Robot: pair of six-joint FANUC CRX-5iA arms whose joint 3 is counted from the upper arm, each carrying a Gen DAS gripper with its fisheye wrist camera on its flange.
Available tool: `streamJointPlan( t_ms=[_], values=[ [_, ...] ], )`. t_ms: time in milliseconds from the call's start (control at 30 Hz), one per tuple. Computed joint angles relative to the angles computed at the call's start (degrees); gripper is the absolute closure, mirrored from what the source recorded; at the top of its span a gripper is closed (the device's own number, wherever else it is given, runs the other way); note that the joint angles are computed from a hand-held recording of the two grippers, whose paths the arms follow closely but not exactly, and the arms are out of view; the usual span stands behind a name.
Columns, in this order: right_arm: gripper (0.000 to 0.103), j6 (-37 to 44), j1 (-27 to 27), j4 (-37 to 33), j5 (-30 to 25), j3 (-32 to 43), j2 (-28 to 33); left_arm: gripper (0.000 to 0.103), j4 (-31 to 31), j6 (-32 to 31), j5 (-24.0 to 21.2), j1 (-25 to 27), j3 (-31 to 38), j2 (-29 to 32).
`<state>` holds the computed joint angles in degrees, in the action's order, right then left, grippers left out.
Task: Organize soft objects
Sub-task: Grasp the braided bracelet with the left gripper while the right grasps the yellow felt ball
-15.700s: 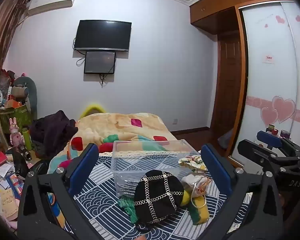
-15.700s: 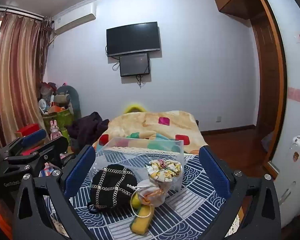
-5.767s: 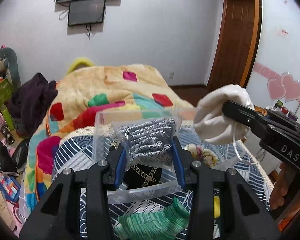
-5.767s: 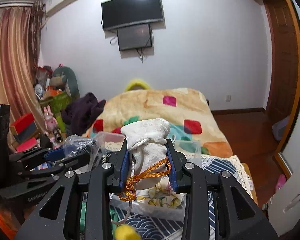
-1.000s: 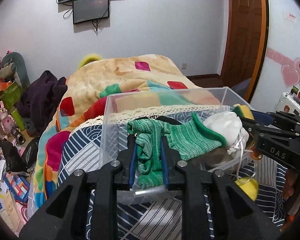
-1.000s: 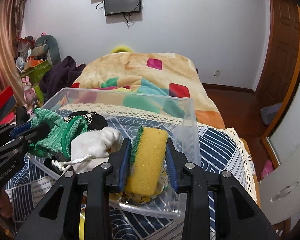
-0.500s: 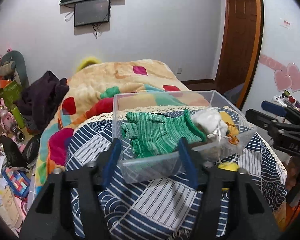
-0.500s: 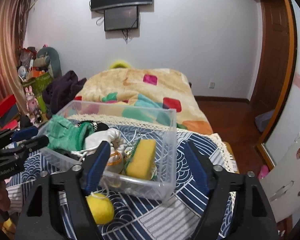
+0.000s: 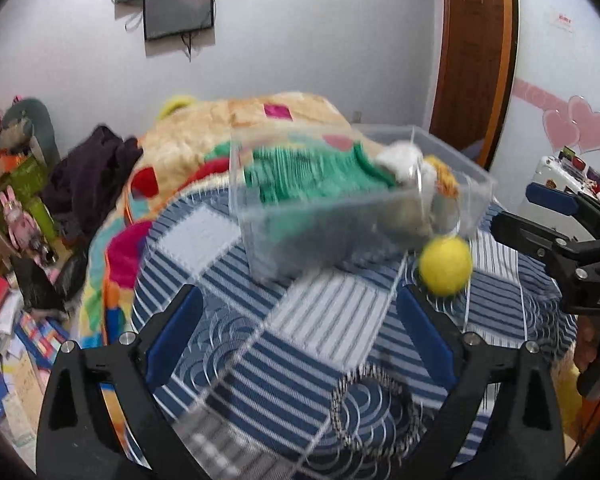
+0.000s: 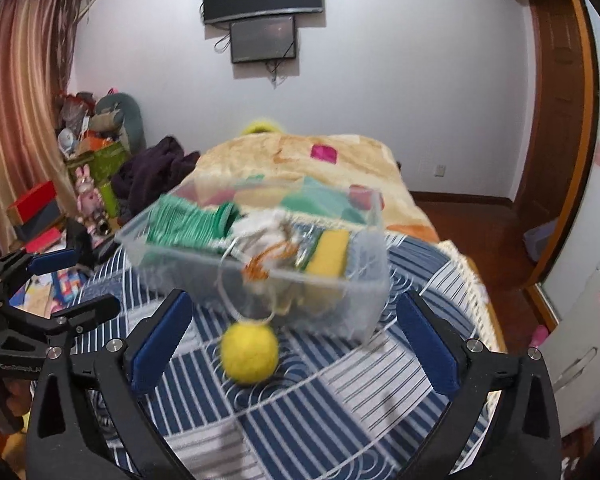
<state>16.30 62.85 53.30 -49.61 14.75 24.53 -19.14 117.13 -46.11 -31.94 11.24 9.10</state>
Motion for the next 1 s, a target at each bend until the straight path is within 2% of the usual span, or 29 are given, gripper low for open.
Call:
streamJointPlan(
  t_ms=[100, 233, 300, 333, 367, 433, 500, 567, 633, 767, 800, 833, 1000],
  values=[
    [0.001, 1.9, 0.4, -2.8, -0.6, 1.2, 1.0, 0.005, 3.5, -1.3, 0.5, 0.9, -2.9, -0.7],
    [0.002, 3.8, 0.6, -7.3, 0.6, 2.0, 1.4, 0.005, 5.2, -1.1, 1.3, 1.3, -6.1, -1.6],
    [0.005, 4.9, 0.7, -8.4, 0.4, 2.5, 1.9, 0.005, 6.6, -2.0, 1.9, 1.4, -7.5, -2.0],
    [0.01, 6.5, 0.7, -9.6, -0.2, 3.7, 2.6, 0.007, 6.9, -2.1, 2.0, 1.3, -7.9, -2.1],
    [0.017, 7.9, 0.7, -10.9, -0.5, 4.7, 3.1, 0.012, 6.4, -1.7, 2.0, 1.0, -8.1, -2.2],
    [0.02, 8.8, 0.7, -12.6, -0.2, 4.8, 3.2, 0.019, 3.6, 0.0, 1.3, 0.0, -7.5, -2.1],
    [0.025, 8.3, 0.6, -13.1, -0.3, 5.1, 3.7, 0.026, 3.8, 0.0, 2.3, -0.1, -8.1, -2.4],
    [0.048, 10.0, 0.4, -15.3, -1.0, 6.5, 4.5, 0.043, 3.9, 0.0, 3.2, -0.3, -8.5, -2.7],
    [0.063, 10.9, 0.3, -17.3, -0.8, 6.8, 4.5, 0.054, 5.3, -1.3, 4.1, 0.2, -9.1, -2.8],
    [0.066, 7.2, 1.0, -13.2, -0.1, 3.7, 3.1, 0.088, 10.4, -4.6, 6.8, 1.7, -11.3, -3.6],
    [0.066, 6.6, 1.2, -12.3, 0.1, 3.1, 2.9, 0.092, 10.6, -4.6, 6.8, 1.8, -11.3, -3.6],
    [0.067, 6.2, 1.2, -11.9, 0.2, 2.9, 2.7, 0.095, 10.9, -4.7, 6.9, 1.8, -11.3, -3.6],
    [0.067, 3.6, 1.5, -9.1, 1.6, 0.0, 0.9, 0.096, 9.8, -3.9, 7.5, 1.5, -11.2, -4.3]
  ],
)
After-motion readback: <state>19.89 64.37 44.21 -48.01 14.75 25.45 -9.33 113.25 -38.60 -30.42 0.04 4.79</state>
